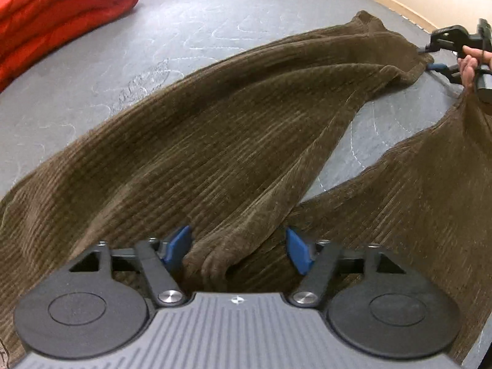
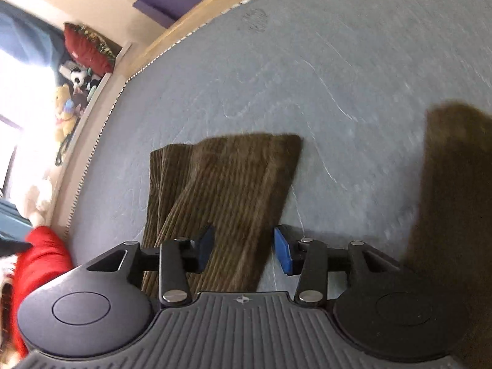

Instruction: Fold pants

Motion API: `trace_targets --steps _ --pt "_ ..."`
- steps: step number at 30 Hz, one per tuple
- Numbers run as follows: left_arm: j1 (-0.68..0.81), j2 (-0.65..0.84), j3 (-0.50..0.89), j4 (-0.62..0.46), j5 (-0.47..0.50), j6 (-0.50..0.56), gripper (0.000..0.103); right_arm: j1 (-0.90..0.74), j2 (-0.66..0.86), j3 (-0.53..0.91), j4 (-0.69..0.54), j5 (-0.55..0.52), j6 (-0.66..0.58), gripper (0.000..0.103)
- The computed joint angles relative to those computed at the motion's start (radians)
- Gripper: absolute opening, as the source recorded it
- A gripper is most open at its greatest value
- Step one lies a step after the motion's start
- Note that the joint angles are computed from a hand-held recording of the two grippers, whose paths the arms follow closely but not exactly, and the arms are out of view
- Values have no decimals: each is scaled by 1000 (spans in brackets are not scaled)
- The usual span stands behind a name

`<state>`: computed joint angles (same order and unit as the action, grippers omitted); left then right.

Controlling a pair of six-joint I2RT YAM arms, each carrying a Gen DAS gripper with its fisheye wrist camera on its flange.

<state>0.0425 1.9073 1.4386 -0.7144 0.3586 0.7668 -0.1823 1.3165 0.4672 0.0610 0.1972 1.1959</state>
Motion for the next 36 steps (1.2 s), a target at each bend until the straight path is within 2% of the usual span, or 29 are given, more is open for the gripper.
trace_targets --steps 1,2,3,4,5,7,9,11,14,15,16,17,19,23,26,28,30,32,34,36 --pt "4 9 24 -21 5 -10 50 7 25 34 -38 26 -27 12" --pt "12 27 66 -64 19 -20 34 8 37 45 -42 33 -49 12" --pt "21 46 116 -112 34 -27 25 7 41 45 -26 38 -65 10" --pt "26 59 160 -150 35 -32 12 14 30 52 -40 61 -84 9" --pt "27 58 181 -162 17 -32 9 30 8 73 -80 110 -101 8" --pt "36 72 253 -220 8 2 9 57 -41 120 -181 190 -114 8" --pt "54 118 370 -337 8 62 9 96 -54 205 -369 279 -99 7" --pt "70 176 480 -482 -1 182 9 120 -27 257 -554 296 -12 8" --pt "80 208 519 -583 -45 324 14 92 40 246 -623 182 49 9" --pt "87 203 517 -595 -45 348 16 103 36 239 -630 200 71 13" --pt "95 199 525 -608 -31 356 24 124 34 257 -666 238 89 19" --pt "107 199 549 -631 -9 349 43 152 43 297 -728 290 113 19" --pt "154 197 607 -681 75 342 54 219 18 351 -817 387 173 27" --pt "237 195 756 -771 241 222 54 394 -106 411 -861 522 208 30" --pt "295 164 826 -795 306 122 54 593 -143 484 -869 616 145 34" --pt "348 115 822 -800 341 106 54 696 -128 560 -874 658 84 34" --pt "420 49 777 -813 386 166 54 823 -111 637 -891 712 48 36" --pt "509 -24 704 -818 446 269 54 958 -77 723 -931 778 52 38" --pt "601 -95 593 -775 507 378 54 1076 -27 812 -982 824 75 42" --pt "684 -149 494 -743 539 504 54 1178 29 892 -1015 827 81 43"
